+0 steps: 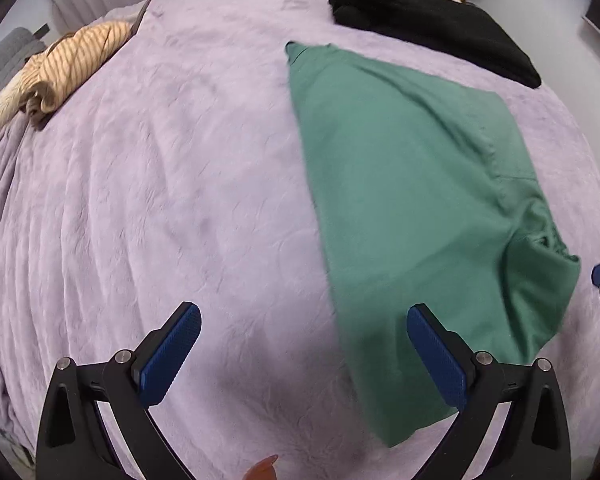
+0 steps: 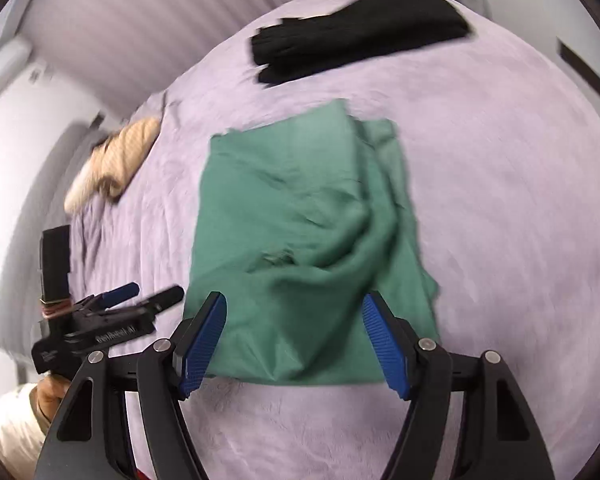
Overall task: Fold large clothes
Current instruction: 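Pinch the folded jacket edge with the right gripper and straighten it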
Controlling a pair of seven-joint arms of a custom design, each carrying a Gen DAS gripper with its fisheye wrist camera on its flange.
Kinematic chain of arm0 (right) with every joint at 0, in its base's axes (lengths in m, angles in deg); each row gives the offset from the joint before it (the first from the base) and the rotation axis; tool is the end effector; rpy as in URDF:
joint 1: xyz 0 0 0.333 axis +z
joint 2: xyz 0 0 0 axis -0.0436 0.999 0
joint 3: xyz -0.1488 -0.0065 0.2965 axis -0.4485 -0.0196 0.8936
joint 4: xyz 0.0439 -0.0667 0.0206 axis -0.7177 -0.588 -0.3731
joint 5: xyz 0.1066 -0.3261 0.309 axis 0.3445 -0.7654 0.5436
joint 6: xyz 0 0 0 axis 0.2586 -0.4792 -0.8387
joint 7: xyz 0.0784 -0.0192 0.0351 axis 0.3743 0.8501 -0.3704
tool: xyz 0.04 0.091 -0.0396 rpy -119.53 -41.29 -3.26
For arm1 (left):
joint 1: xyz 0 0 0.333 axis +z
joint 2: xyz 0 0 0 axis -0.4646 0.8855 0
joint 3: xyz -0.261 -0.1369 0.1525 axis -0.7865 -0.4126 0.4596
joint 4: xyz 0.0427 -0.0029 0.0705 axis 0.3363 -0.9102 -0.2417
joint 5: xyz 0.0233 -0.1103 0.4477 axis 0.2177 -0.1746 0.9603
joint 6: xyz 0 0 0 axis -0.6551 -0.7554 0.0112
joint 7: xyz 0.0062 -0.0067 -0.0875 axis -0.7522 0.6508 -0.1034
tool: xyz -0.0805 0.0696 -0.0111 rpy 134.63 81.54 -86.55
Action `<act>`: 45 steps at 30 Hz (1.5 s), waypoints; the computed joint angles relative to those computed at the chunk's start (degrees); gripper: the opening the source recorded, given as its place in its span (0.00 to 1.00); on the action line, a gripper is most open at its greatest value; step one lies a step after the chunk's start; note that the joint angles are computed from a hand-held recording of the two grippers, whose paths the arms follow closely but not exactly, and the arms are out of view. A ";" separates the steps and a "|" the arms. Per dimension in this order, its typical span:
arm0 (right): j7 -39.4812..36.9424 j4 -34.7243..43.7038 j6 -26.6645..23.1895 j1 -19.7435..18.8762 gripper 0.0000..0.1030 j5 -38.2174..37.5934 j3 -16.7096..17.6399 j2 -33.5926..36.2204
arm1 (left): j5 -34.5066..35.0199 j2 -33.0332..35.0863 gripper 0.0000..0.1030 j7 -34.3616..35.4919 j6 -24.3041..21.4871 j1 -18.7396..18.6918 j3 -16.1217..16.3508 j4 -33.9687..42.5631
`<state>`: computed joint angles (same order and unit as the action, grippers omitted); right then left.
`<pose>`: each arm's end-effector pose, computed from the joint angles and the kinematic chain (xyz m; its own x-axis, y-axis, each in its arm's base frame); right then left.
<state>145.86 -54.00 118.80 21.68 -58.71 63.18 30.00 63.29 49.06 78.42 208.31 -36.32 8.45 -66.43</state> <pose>0.5577 0.3287 0.4152 -0.0827 -0.9023 -0.4231 -0.8758 0.2684 -0.4011 0.5237 -0.1507 0.4214 -0.1806 -0.9835 -0.0117 -0.9367 0.1756 -0.3029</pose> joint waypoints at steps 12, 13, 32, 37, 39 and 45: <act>6.80 -0.77 -15.08 0.33 0.03 -8.95 -2.76 -0.98 | -2.70 -0.65 1.00 1.34 1.20 -0.88 0.58 -1.31; 6.27 -2.69 -14.59 -0.41 0.03 -5.71 -2.32 -1.57 | -2.75 0.17 1.00 1.67 1.10 -1.00 0.43 -1.50; -1.74 -20.63 -3.92 -4.58 0.12 18.08 -1.15 -16.15 | -2.57 -0.25 1.00 1.78 -0.87 0.57 0.83 -2.15; -12.79 -11.62 -1.92 -3.91 0.53 22.98 -3.86 -8.90 | -5.22 3.47 1.00 0.56 -1.61 1.56 1.43 1.73; -17.88 -5.14 -1.71 -3.64 0.53 26.56 -3.37 -2.53 | -6.11 4.51 1.00 0.24 -1.24 1.84 1.26 2.87; -20.08 9.73 -9.43 -6.59 0.03 25.41 -1.74 11.77 | -6.71 6.22 1.00 0.55 -0.85 1.73 0.22 4.80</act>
<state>125.78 -44.27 109.36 15.09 -33.29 61.44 41.77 56.57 55.27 78.96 207.46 -34.59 8.67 -61.62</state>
